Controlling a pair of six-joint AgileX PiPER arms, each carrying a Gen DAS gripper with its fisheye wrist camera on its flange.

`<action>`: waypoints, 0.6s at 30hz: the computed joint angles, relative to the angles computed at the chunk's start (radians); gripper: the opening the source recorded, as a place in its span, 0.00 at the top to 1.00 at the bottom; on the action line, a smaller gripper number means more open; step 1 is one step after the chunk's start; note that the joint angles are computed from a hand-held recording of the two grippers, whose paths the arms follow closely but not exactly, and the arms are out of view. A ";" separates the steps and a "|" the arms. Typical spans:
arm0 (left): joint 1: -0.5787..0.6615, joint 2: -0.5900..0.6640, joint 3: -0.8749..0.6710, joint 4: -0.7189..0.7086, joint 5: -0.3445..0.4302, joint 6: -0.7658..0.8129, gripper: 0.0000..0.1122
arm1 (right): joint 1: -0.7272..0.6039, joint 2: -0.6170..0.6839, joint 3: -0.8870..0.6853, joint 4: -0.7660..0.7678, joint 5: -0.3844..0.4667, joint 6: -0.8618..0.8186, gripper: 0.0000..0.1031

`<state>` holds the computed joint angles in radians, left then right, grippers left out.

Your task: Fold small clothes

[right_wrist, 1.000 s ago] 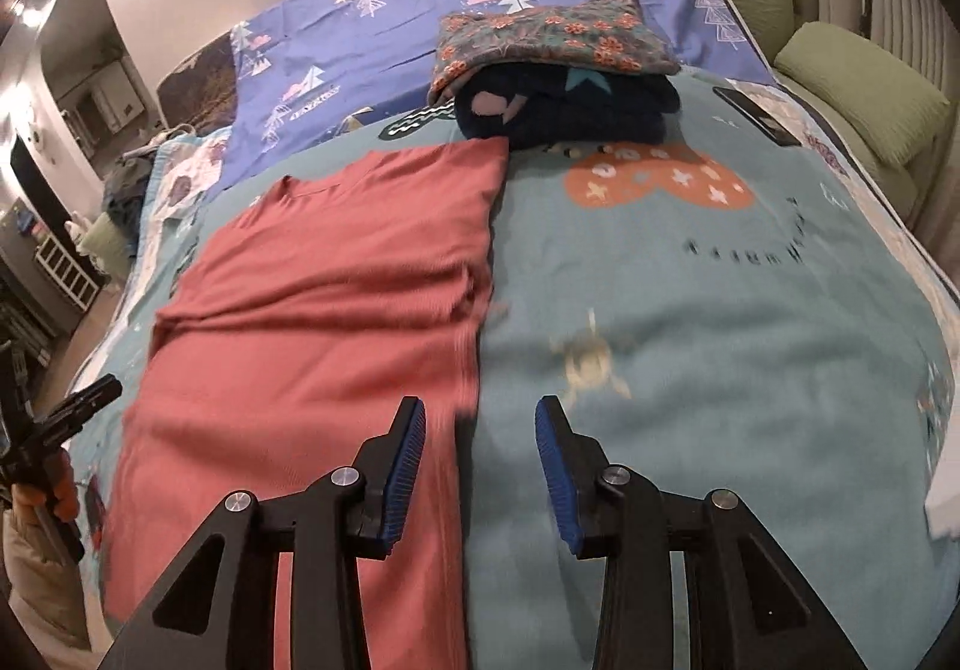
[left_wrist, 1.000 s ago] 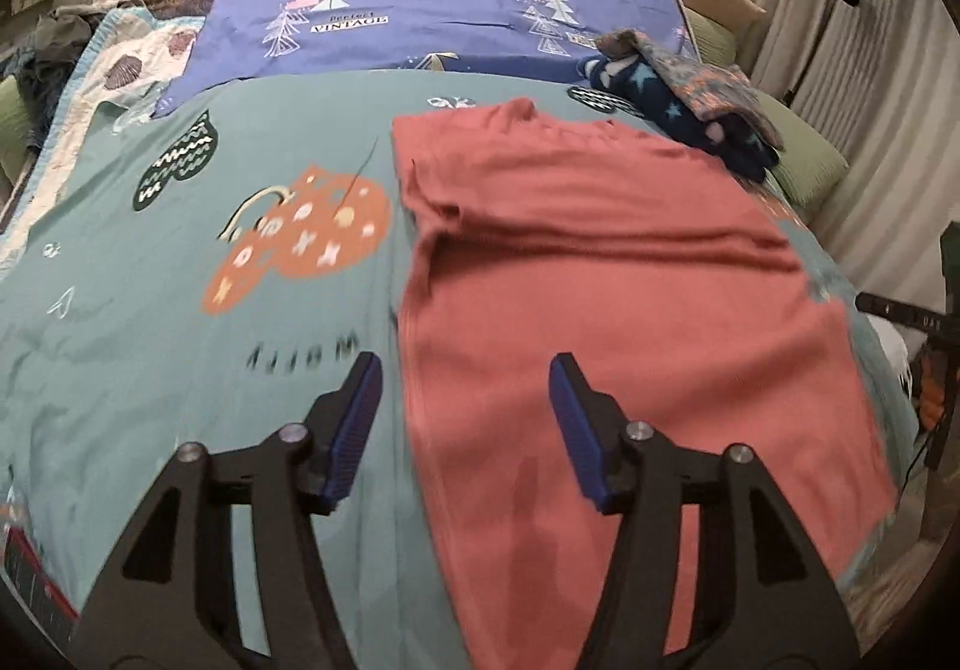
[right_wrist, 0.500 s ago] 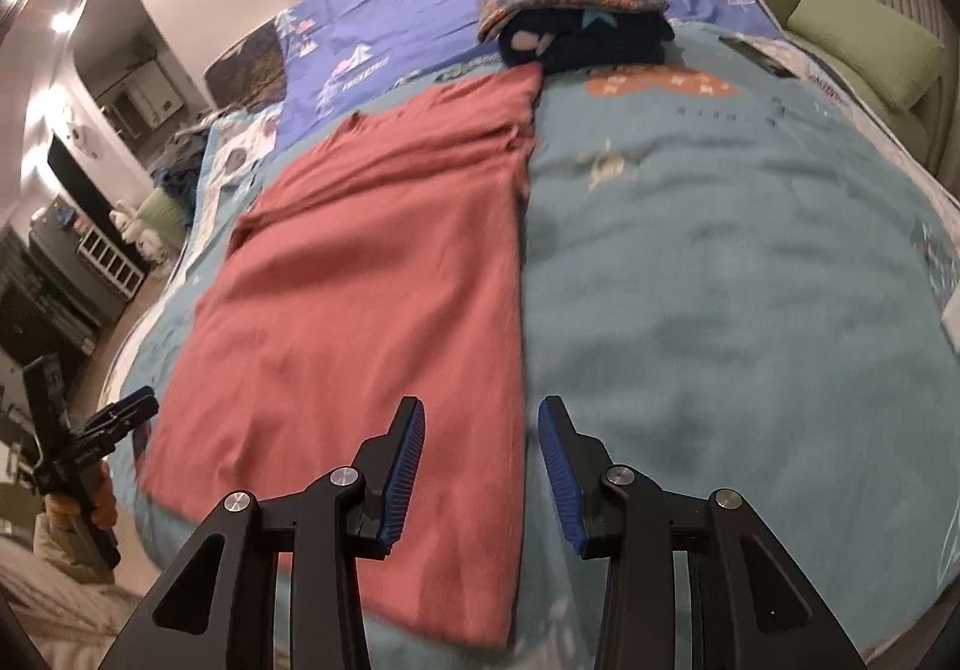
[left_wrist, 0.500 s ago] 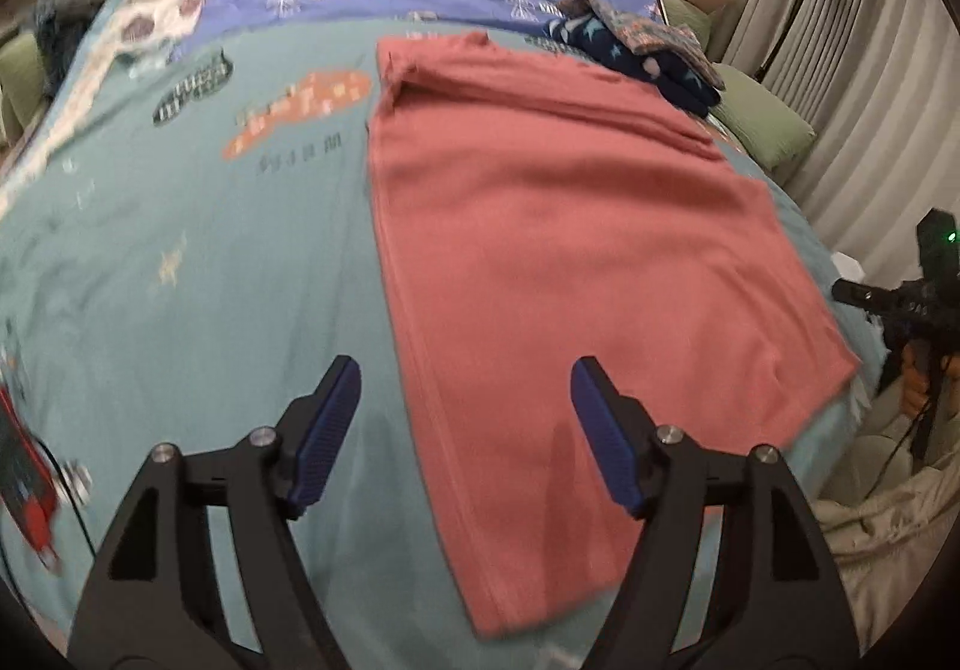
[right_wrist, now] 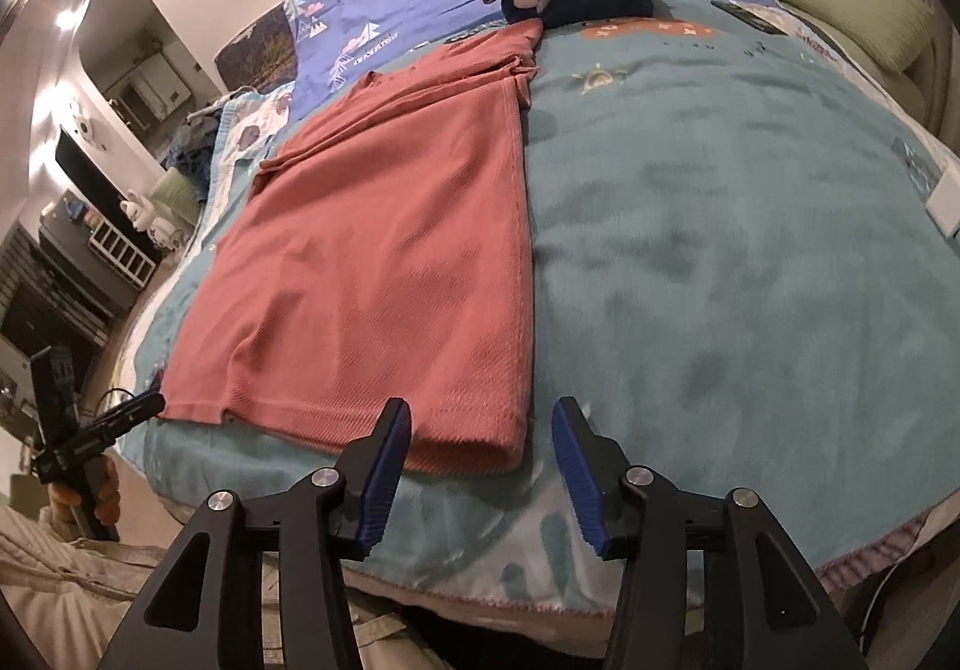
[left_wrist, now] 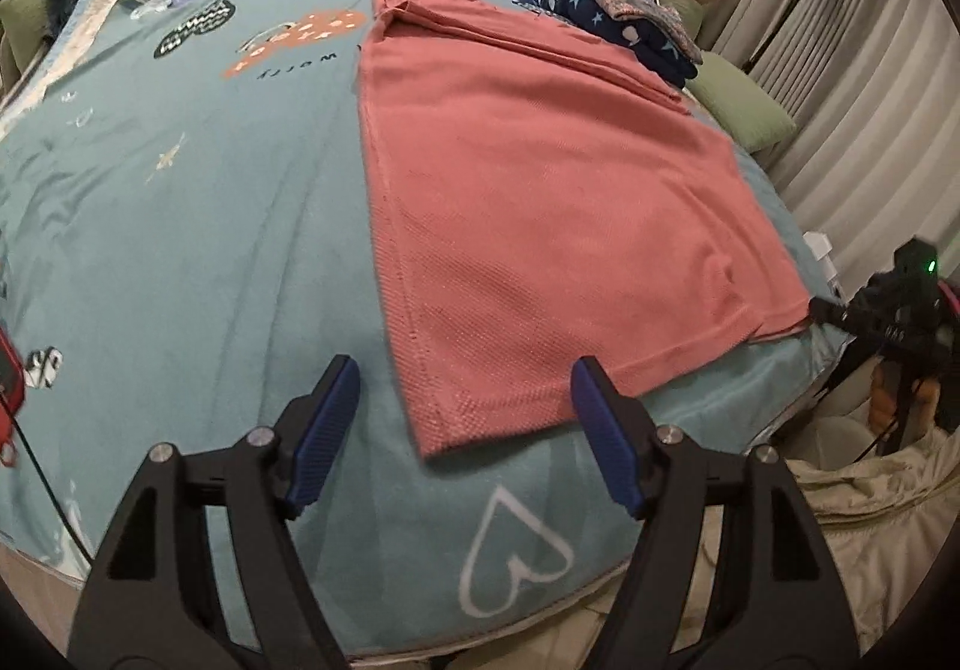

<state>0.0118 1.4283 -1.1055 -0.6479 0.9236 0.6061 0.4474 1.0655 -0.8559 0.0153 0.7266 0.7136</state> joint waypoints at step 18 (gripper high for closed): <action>0.050 -0.008 0.019 -0.149 0.026 0.032 0.92 | -0.243 0.045 0.055 0.591 -0.063 -0.590 0.94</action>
